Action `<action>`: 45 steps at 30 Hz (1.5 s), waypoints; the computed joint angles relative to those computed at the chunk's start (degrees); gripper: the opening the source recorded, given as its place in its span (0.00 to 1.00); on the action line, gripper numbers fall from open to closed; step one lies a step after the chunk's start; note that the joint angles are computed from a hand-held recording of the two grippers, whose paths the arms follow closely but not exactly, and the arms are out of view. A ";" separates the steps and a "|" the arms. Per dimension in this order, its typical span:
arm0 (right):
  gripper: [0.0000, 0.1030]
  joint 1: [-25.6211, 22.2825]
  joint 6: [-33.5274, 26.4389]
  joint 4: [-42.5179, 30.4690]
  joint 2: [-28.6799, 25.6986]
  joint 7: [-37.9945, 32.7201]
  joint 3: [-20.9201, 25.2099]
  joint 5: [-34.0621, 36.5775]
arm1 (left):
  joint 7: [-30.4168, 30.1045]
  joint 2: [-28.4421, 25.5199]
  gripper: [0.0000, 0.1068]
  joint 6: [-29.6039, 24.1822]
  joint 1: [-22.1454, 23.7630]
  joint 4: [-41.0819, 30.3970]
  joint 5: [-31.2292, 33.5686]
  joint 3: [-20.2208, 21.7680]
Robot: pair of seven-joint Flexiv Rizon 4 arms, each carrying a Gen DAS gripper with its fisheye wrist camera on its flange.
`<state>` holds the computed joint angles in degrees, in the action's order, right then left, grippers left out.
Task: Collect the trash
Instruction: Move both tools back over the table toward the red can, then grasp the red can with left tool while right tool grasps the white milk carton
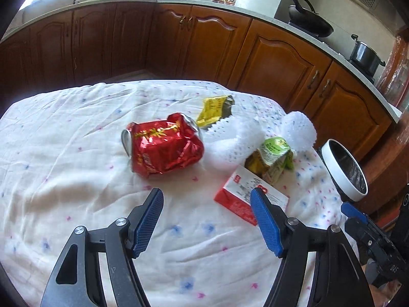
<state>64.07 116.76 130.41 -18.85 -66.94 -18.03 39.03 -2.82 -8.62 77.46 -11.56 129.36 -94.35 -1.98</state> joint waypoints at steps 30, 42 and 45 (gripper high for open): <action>0.53 -25.09 -13.40 -10.32 -9.51 11.86 16.57 -40.69 | -11.56 -11.91 0.45 -9.15 15.12 -9.96 22.90 -6.44; 0.46 -19.47 -4.51 -0.77 -4.67 16.54 14.09 -31.44 | 5.04 -0.29 0.41 -7.39 4.89 0.28 2.44 -1.87; 0.46 -17.55 -1.59 1.67 -3.09 15.96 13.99 -26.24 | 7.87 2.71 0.11 -6.94 2.42 2.19 -2.09 -0.71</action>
